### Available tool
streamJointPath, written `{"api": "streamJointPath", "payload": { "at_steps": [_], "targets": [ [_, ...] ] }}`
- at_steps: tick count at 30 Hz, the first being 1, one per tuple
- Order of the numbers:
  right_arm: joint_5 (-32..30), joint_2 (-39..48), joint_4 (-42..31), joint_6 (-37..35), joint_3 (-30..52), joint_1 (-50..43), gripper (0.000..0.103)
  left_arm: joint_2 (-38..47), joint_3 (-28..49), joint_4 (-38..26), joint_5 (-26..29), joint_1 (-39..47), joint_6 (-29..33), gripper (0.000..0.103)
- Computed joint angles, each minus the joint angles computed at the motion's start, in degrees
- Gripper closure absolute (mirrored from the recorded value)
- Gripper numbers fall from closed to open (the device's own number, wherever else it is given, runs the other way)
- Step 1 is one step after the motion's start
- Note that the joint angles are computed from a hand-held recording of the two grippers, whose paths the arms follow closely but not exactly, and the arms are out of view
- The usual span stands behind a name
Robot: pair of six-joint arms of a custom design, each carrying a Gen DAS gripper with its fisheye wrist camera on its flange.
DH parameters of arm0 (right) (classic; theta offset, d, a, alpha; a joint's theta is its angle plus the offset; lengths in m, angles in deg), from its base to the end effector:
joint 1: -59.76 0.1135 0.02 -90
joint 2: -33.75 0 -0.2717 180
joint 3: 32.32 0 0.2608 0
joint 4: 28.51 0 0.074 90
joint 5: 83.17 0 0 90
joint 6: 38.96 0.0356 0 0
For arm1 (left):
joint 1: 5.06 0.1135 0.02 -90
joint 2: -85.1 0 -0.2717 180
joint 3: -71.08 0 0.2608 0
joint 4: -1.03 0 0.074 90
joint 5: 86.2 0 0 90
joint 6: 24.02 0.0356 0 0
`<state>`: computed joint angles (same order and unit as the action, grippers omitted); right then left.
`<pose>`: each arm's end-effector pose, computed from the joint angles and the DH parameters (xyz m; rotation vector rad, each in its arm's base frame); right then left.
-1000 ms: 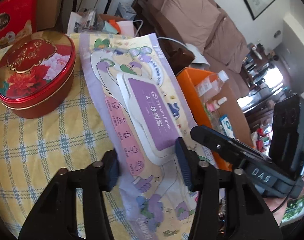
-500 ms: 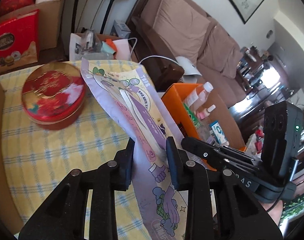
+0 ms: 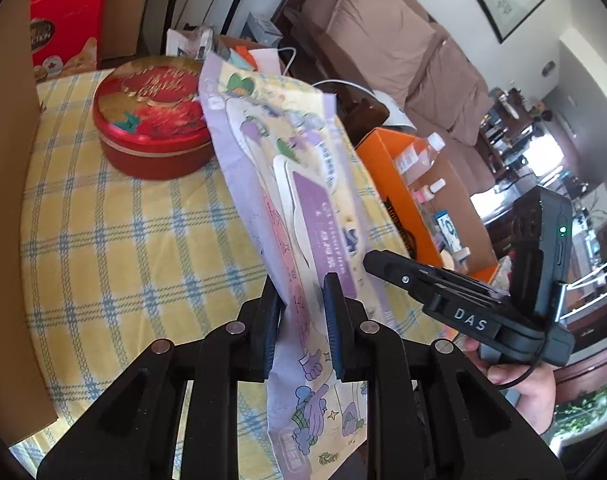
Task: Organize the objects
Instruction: 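Close the left gripper on the wet-wipes pack and lift it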
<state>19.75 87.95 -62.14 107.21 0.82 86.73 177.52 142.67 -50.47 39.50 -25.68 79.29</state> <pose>0.1527 0.0688 0.1514 0.7224 2.4135 0.3184 0.2795 -0.1274 0.1942 0.9300 2.5790 -0.9071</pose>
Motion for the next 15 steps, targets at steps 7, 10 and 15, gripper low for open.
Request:
{"api": "streamJointPath", "payload": {
  "at_steps": [7, 10, 15],
  "targets": [
    [-4.51, 0.25, 7.32, -1.18, -3.45, -2.78, 0.073, 2.3, 0.37, -0.4, 1.37, 1.41, 1.53, 0.083],
    [-6.39, -0.13, 8.37, -2.17, -4.05, -4.63, 0.077, 2.86, 0.98, -0.77, 1.7, 1.25, 1.64, 0.083],
    [-5.92, -2.9, 7.7, -2.65, -4.26, -4.32, 0.095, 1.81, 0.68, -0.38, 2.39, 1.25, 1.8, 0.086]
  ]
}}
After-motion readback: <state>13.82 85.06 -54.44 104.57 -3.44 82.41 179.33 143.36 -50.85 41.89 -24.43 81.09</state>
